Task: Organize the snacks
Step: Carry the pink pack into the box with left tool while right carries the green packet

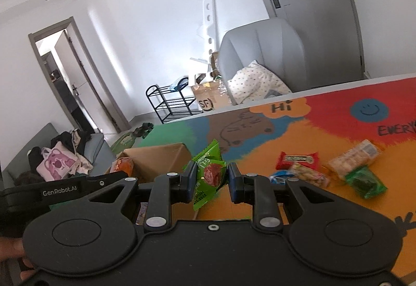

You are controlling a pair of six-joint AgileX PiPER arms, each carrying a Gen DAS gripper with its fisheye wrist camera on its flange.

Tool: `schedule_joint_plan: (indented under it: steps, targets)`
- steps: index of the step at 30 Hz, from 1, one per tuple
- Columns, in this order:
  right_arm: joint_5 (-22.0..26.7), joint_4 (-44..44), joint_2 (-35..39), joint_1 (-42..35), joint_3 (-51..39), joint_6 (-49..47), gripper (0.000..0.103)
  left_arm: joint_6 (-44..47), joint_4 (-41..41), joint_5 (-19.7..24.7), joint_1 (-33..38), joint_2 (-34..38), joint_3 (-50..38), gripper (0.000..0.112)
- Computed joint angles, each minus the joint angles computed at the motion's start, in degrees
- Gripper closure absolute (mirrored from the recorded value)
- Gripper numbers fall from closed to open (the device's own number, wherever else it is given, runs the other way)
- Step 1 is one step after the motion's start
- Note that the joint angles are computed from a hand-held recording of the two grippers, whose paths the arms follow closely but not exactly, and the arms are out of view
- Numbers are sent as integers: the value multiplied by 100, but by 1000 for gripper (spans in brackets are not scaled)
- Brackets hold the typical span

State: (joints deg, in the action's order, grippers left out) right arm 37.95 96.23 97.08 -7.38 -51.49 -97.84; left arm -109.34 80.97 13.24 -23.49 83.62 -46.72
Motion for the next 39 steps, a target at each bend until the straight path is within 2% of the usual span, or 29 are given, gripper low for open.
schedule_joint_plan:
  steps: [4,8,10,12,16,23,28,33,39]
  targets:
    - [-123,-15,12,223,-75,67,79,69,-54,-125,242,-29,65,95]
    - [-202,-83,33,416,-154,184,79,850,-806,-321,499,3,57,94]
    - [-236,-108,33,510,-176,216,79,791,-792,-233,542,8,79,88]
    - [-252,-136,30,603,-196,244,79,1076,-1140,-86,561,13,49,83]
    - [-319,-180,24,793,-240,314,79,941,-1091,-129,728,-147,203,66]
    - [-419,-347,44,1135,-355,532,79,772,-898,-122,879,-422,421,42]
    - [-231,-309,-26,1176,-309,473,61,639,-795,-72,924,-529,529,36]
    - [-288,-263,-164,1000,-173,461,59,761,-968,124,799,-528,517,26]
    - [-311,-205,-243,564,6,395,51,1216,-1397,135,600,-421,366,23]
